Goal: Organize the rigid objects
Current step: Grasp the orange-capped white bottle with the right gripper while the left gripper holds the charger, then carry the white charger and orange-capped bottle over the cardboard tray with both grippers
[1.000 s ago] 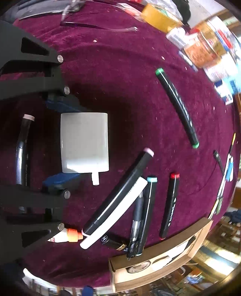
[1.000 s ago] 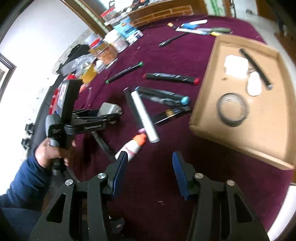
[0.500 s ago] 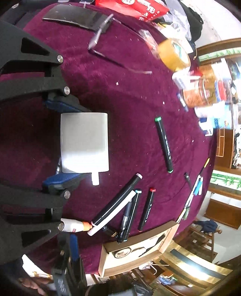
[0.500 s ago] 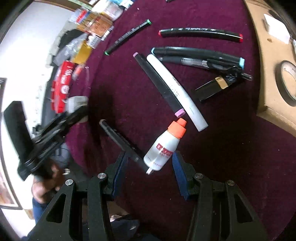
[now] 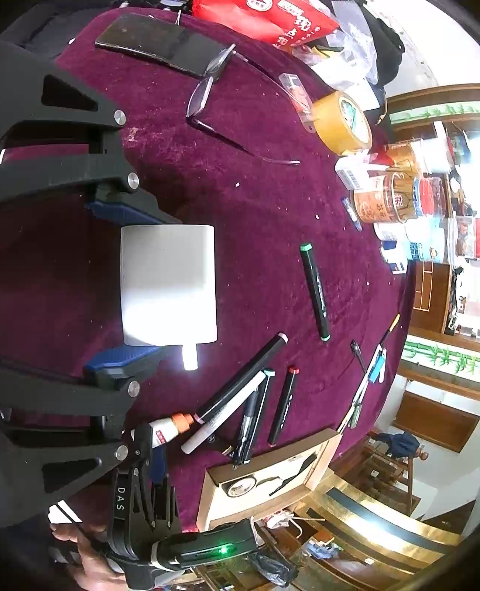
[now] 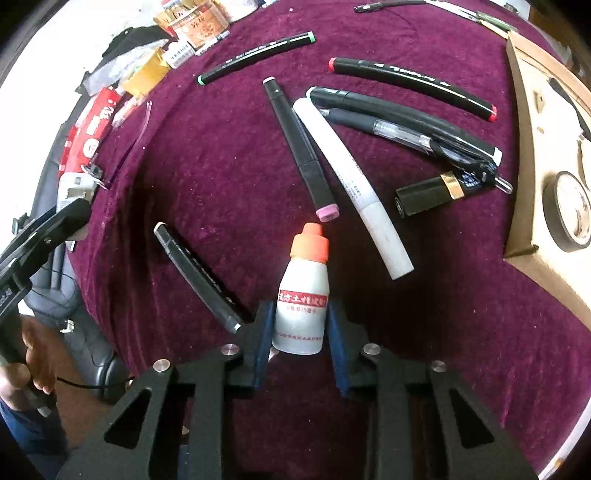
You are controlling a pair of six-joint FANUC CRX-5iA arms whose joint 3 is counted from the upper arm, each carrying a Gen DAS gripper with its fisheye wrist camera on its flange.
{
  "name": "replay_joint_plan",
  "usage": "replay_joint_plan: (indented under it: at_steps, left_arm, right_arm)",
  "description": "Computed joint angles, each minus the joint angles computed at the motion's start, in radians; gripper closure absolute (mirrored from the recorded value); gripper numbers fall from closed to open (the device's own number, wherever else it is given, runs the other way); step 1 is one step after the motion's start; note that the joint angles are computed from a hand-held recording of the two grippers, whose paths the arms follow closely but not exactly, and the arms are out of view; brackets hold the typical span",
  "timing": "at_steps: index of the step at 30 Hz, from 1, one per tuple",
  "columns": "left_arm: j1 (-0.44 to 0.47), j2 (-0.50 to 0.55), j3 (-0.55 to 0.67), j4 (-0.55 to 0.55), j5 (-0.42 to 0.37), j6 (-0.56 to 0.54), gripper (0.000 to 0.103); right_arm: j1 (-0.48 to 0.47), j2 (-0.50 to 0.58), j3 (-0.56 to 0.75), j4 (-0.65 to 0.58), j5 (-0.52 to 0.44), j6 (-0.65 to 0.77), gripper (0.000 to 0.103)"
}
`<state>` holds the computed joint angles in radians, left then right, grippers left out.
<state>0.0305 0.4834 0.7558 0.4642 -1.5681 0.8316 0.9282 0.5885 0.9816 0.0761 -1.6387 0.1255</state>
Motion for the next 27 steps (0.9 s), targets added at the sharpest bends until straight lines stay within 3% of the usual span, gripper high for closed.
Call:
replay_joint_plan:
  at_steps: [5, 12, 27]
  left_arm:
    - [-0.016, -0.005, -0.008, 0.007, -0.001, -0.012, 0.049]
    - [-0.049, -0.017, -0.030, 0.008, -0.003, -0.026, 0.049]
    - [-0.065, -0.026, -0.037, -0.014, -0.004, -0.015, 0.049]
  right_arm:
    - [0.019, -0.042, -0.057, 0.018, 0.016, 0.021, 0.078]
    - [0.032, 0.012, 0.035, 0.025, -0.084, 0.086, 0.078]
    - [0.025, -0.002, 0.003, 0.019, -0.054, 0.089, 0.077]
